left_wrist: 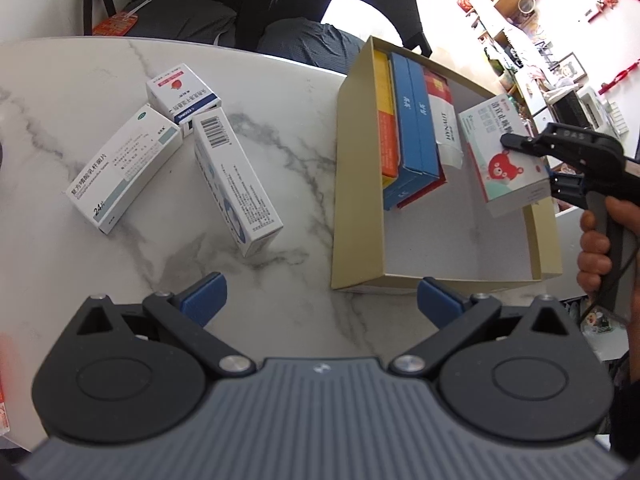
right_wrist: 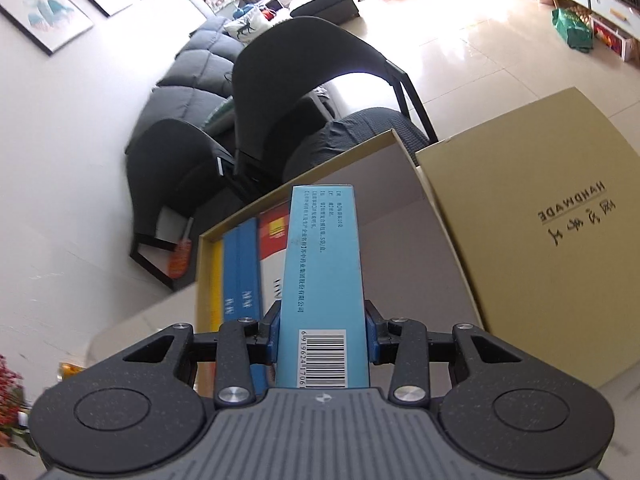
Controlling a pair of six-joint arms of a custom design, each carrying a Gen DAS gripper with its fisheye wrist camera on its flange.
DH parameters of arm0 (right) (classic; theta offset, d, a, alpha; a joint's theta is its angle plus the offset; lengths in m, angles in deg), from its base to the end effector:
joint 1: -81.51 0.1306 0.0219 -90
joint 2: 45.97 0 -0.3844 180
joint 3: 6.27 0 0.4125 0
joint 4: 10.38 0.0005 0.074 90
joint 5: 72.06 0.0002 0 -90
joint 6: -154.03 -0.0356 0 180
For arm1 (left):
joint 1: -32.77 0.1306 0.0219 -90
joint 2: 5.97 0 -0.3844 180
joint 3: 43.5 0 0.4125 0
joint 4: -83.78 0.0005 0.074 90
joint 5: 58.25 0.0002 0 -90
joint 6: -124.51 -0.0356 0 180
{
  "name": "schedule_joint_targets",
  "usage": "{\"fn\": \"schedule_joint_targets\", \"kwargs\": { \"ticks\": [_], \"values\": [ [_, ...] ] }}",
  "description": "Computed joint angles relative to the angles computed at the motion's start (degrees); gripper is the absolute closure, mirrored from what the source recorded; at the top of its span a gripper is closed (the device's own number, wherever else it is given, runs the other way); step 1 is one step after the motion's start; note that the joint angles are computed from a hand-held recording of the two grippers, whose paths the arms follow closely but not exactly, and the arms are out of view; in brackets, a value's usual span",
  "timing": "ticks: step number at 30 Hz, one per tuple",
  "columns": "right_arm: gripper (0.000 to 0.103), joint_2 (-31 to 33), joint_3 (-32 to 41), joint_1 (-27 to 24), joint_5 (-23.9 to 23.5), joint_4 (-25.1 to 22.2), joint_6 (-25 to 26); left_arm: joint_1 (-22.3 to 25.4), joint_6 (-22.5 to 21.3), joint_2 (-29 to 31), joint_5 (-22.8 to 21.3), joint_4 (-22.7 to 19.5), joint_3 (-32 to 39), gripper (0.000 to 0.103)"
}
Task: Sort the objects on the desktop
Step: 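Lower the light blue box into the cardboard box beside the white box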
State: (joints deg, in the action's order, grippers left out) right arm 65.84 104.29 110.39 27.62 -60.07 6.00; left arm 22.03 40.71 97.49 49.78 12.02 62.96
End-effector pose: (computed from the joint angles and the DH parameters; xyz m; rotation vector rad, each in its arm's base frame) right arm 0.5685 0.3062 0.3937 0.7010 2.3980 0.4557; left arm 0.5502 -0.1161 0.4254 0.1926 2.7720 -0.5126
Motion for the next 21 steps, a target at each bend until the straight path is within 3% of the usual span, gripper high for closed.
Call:
{"fn": "schedule_joint_targets", "kwargs": {
  "ticks": [7,13,16,21],
  "values": [
    [0.061,8.2,8.4,-1.5,-0.7,-6.6,4.9,0.2,1.3,-0.1,-2.0,-0.9,0.1,0.000],
    [0.061,14.7,16.6,-1.6,1.8,-10.9,10.2,0.6,2.4,-0.8,-3.5,-1.2,-0.6,0.000],
    [0.061,15.4,17.4,-1.6,2.4,-11.1,11.9,0.9,3.3,-1.2,-4.0,-1.2,-1.2,0.000],
    [0.061,13.6,13.4,-1.4,-0.2,-10.0,10.0,1.0,4.1,-1.1,-3.3,-1.5,-1.6,0.000]
  ]
}}
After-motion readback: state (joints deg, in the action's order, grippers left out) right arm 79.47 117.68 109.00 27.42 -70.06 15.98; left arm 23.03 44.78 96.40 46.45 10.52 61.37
